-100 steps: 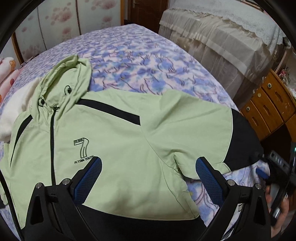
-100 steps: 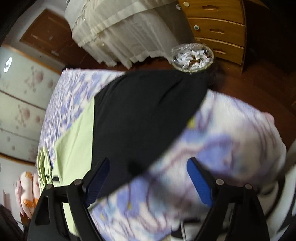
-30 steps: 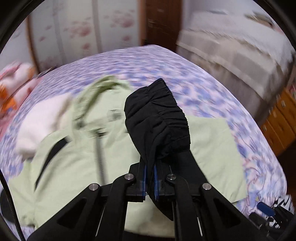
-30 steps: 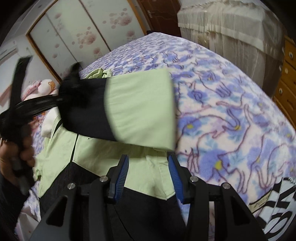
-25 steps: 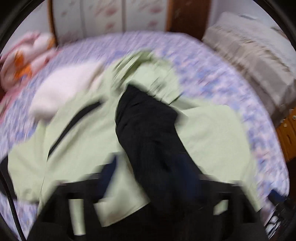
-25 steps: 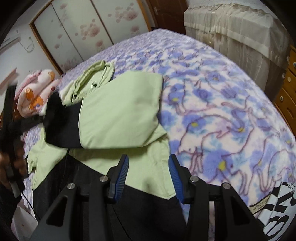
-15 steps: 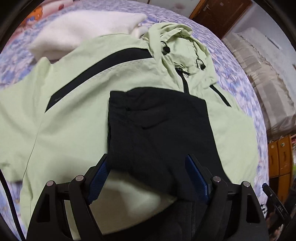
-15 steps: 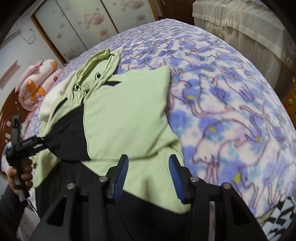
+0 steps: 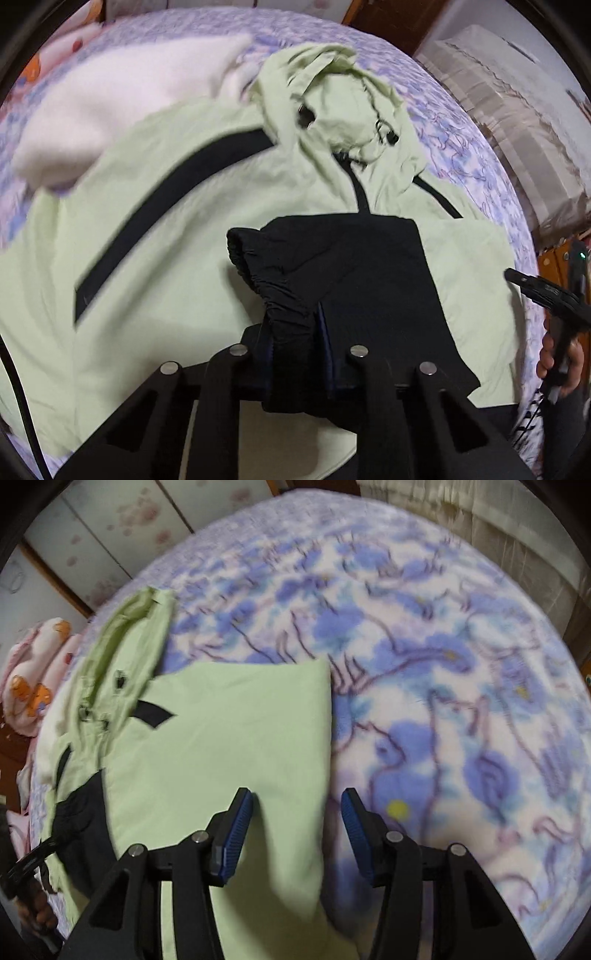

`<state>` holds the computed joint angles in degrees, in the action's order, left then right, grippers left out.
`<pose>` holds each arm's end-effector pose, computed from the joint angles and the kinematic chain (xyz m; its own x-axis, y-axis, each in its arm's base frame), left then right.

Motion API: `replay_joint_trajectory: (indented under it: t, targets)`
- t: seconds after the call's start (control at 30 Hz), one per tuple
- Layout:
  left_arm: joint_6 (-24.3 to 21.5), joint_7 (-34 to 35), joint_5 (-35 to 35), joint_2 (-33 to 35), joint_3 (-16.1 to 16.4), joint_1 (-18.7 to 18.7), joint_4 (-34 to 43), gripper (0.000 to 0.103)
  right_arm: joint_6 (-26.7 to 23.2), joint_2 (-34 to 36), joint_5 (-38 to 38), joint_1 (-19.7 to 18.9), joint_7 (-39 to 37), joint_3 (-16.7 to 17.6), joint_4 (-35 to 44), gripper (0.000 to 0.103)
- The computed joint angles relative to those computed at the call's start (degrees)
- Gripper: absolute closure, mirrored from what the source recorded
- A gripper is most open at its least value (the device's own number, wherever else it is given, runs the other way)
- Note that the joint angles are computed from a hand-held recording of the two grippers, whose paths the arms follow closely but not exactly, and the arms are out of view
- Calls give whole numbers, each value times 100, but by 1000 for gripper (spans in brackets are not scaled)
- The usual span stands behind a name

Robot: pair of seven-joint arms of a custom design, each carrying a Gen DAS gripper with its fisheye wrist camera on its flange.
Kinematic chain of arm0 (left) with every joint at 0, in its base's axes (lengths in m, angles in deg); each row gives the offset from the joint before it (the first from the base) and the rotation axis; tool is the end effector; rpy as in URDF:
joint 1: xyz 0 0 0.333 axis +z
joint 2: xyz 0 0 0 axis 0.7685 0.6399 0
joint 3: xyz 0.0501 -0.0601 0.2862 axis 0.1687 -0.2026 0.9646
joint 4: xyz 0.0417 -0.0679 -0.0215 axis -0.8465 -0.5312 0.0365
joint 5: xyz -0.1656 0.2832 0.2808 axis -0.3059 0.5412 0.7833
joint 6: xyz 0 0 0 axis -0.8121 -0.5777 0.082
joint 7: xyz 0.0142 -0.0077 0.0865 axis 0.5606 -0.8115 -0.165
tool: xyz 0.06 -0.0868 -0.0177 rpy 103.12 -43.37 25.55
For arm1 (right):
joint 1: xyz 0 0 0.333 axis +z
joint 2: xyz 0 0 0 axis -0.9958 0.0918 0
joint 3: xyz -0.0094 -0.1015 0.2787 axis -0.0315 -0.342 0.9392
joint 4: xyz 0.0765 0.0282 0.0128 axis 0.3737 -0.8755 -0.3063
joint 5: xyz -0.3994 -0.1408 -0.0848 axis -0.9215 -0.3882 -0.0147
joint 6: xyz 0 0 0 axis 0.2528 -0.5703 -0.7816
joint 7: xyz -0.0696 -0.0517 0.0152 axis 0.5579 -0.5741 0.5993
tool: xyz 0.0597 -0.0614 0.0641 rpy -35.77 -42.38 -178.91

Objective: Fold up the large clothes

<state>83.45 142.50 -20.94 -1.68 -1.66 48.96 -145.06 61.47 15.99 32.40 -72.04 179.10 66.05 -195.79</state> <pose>0.6881 -0.1322 0.5059 -0.2861 -0.9263 0.2453 -0.9073 0.1796 -0.3801 0.5885 0.1651 0.5036 -0.4137 -0.8710 -0.2649 -0.8209 0.4827 -0.3051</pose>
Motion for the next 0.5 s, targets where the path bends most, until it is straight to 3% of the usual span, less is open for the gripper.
replay_joint_trajectory:
  t: [0.07, 0.17, 0.23, 0.33, 0.4, 0.47, 0.5]
  targets:
    - [305, 35, 137, -27, 2, -49, 0, 93, 93, 82, -295, -6, 74, 20, 48, 100]
    - [769, -1, 240, -29, 28, -73, -25, 93, 493, -49, -1108, -36, 693, 70, -108, 100]
    - [634, -316, 517, 186, 90, -129, 159, 92, 253, 88, -1445, -38, 872, 107, -6, 99]
    - [133, -785, 967, 513, 167, -192, 419, 80, 71, 130, -1215, 15, 676, 65, 33, 92]
    - [190, -812, 790, 437, 115, -86, 304, 74, 46, -91, -1279, 30, 818, 77, -83, 88]
    - [259, -1013, 885, 254, 149, -81, 149, 54, -34, -366, -1596, 37, 1000, 163, -239, 81]
    - [339, -1085, 985, 147, 168, -92, 41, 52, -128, -478, -1747, 52, 1049, 229, -279, 78]
